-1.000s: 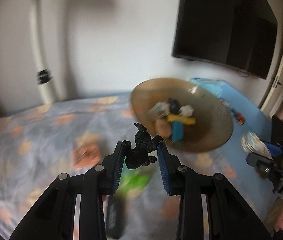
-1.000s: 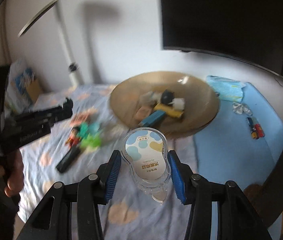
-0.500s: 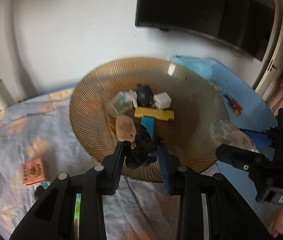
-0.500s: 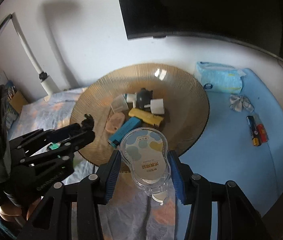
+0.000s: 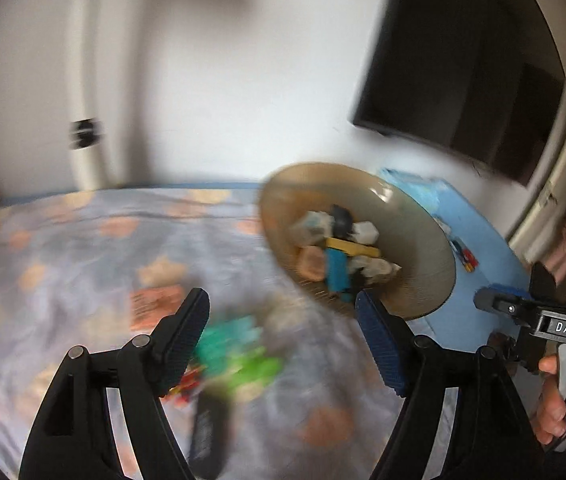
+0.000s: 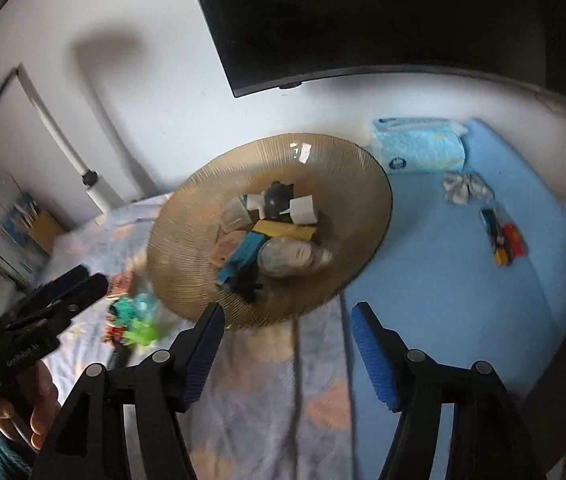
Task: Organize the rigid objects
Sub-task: 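Withdraw both open tools from the bowl toward the remaining objects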
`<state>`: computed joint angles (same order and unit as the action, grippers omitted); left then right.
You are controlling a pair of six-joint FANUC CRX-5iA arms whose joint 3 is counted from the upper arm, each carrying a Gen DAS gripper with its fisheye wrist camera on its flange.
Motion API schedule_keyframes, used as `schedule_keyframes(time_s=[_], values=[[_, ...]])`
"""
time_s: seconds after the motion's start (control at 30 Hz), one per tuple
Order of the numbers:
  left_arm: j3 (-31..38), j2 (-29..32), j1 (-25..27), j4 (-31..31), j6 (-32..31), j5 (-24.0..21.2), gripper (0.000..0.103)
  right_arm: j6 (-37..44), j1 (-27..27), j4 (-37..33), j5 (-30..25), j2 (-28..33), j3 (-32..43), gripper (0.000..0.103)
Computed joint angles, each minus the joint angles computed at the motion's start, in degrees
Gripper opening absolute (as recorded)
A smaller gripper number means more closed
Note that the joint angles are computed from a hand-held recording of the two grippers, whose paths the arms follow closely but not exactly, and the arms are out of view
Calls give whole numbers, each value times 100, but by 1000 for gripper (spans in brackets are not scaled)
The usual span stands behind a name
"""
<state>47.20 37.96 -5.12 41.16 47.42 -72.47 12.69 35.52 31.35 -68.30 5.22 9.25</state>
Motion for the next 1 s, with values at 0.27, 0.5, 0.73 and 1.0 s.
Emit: schedule_keyframes(time_s=[0.27,0.5,0.73,1.0], values=[[-1803,-908,705,-145,-239,979,85,-34,445,-159,485,192,66,70],[-2214,-1034,833,-954,-105,1468,85,-187,902,-99,219,963,198,74],[-2289,-1007,922,-1004,147,1413,85,-339,1102,582,75,1149,-44,81],[-2620,-1300,731,-1498,-3,1898,85,-549,1016,389,178,1068,-121,89]])
